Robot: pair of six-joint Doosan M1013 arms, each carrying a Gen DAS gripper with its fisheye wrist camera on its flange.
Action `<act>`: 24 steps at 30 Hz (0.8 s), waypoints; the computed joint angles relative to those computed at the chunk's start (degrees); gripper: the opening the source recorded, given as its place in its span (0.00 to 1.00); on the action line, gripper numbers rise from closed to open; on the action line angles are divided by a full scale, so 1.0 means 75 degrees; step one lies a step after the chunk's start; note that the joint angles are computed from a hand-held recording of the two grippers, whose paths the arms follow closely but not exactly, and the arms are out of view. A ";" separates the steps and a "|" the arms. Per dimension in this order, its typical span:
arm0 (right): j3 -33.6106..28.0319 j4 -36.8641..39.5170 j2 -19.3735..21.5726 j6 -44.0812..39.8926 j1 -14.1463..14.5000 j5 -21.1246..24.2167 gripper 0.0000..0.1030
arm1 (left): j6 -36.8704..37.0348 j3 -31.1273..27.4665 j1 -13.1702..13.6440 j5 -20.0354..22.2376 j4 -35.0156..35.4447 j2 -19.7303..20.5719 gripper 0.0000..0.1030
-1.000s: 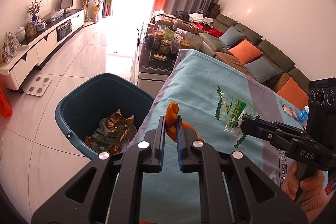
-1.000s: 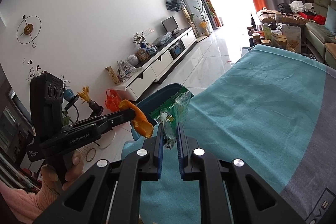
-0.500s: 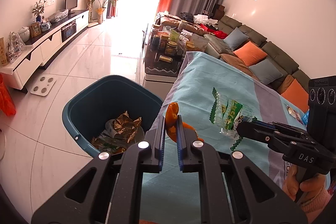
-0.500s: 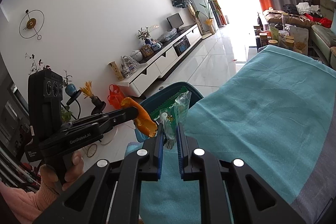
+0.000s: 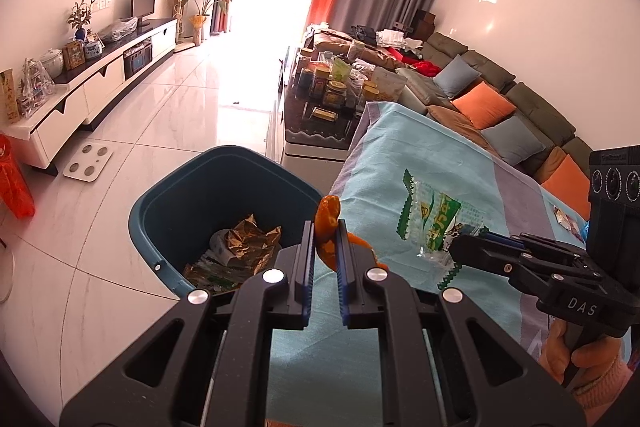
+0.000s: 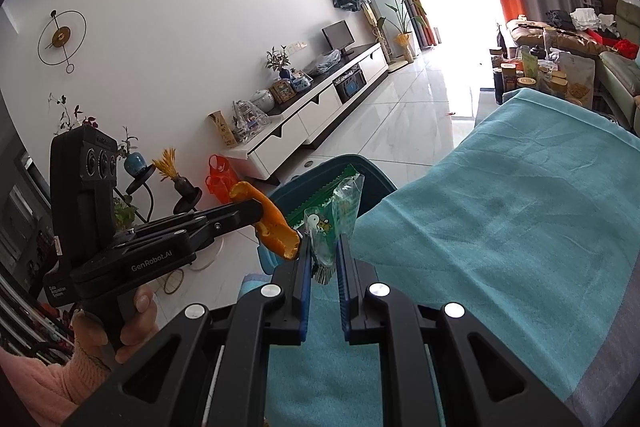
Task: Collect trash
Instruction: 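Lower both held items over the opening of the teal bin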
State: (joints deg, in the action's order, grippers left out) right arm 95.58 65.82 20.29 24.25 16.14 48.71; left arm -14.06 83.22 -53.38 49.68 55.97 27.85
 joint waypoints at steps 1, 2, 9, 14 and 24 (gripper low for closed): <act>-0.0012 -0.0018 0.0005 0.0010 0.0009 0.0003 0.10 | -0.0007 0.0004 0.0002 0.0013 0.0003 -0.0003 0.10; -0.0026 -0.0036 0.0011 0.0016 0.0018 0.0000 0.10 | -0.0008 -0.0006 -0.0002 0.0033 0.0001 0.0000 0.10; -0.0068 -0.0125 0.0025 0.0053 0.0099 -0.0015 0.10 | -0.0103 0.0031 0.0014 0.0084 0.0024 -0.0017 0.10; -0.0132 -0.0202 0.0057 0.0100 0.0145 -0.0009 0.10 | -0.0153 0.0068 0.0022 0.0158 0.0046 -0.0037 0.10; -0.0334 -0.0390 0.0191 0.0307 0.0209 0.0065 0.10 | -0.0190 0.0091 0.0043 0.0287 0.0001 -0.0045 0.10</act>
State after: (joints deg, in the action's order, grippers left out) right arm 93.08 62.89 21.72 26.55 17.71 49.20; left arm -15.49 83.90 -53.05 51.83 55.98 27.51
